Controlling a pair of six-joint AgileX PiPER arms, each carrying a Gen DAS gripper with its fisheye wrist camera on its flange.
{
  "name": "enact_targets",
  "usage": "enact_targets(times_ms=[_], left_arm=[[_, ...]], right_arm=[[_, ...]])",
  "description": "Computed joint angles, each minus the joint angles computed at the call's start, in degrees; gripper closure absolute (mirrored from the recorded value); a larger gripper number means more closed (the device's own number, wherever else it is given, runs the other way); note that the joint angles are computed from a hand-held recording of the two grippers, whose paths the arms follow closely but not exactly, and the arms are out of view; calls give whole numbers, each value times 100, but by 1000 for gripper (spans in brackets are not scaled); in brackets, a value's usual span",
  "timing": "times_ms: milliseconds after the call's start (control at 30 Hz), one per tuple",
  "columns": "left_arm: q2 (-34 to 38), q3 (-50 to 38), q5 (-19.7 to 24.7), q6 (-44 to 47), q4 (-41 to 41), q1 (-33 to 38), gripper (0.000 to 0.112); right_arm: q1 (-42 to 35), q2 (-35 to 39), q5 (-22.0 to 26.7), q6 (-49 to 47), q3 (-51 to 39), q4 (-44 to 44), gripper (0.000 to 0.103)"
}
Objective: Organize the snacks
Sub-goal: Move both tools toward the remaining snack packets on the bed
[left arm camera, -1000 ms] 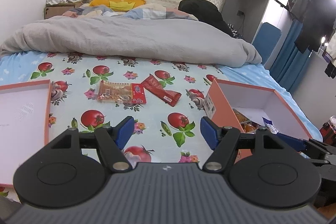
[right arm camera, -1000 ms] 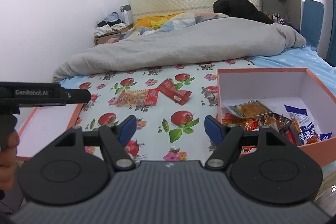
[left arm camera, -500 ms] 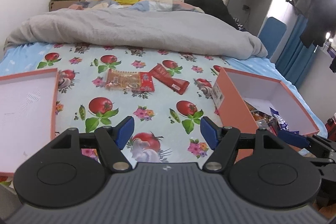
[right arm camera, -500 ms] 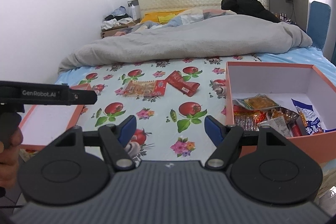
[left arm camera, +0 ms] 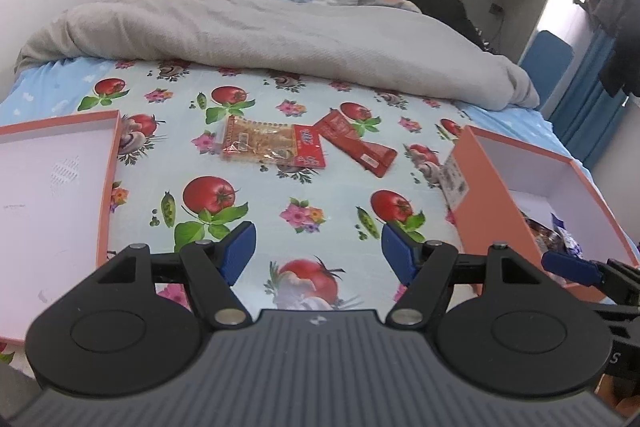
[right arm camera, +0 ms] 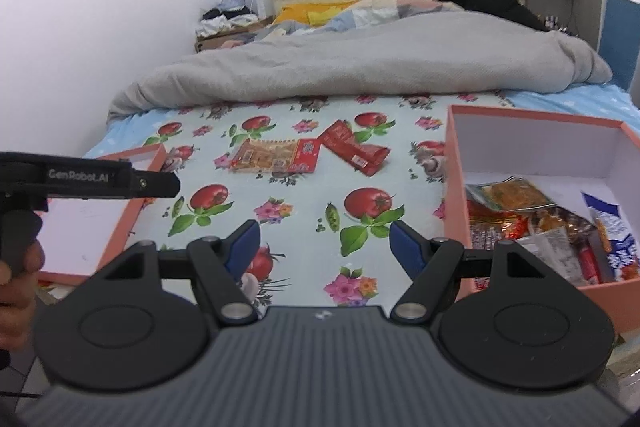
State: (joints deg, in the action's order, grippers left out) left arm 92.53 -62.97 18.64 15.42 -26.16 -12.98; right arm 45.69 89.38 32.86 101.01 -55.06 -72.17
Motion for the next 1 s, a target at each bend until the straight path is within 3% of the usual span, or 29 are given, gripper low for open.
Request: enact_targets(times_ms=[267, 567, 800, 1000], left_arm=[[983, -819, 61, -286, 232, 111, 38], [2434, -2479, 588, -813, 785, 274, 37], [3781, -4392, 1363, -1221, 1219, 426, 37], [5099, -6551, 2279, -1618, 1674, 502, 29]], right_arm=[[-586, 688, -643, -625, -531, 325, 30], [-1227, 1681, -1142, -2018, -1574, 1354, 30], [-1691, 2674, -1151, -3796, -2907, 2785, 30], [-1977, 3729, -682, -5086, -4512, 3739, 30]])
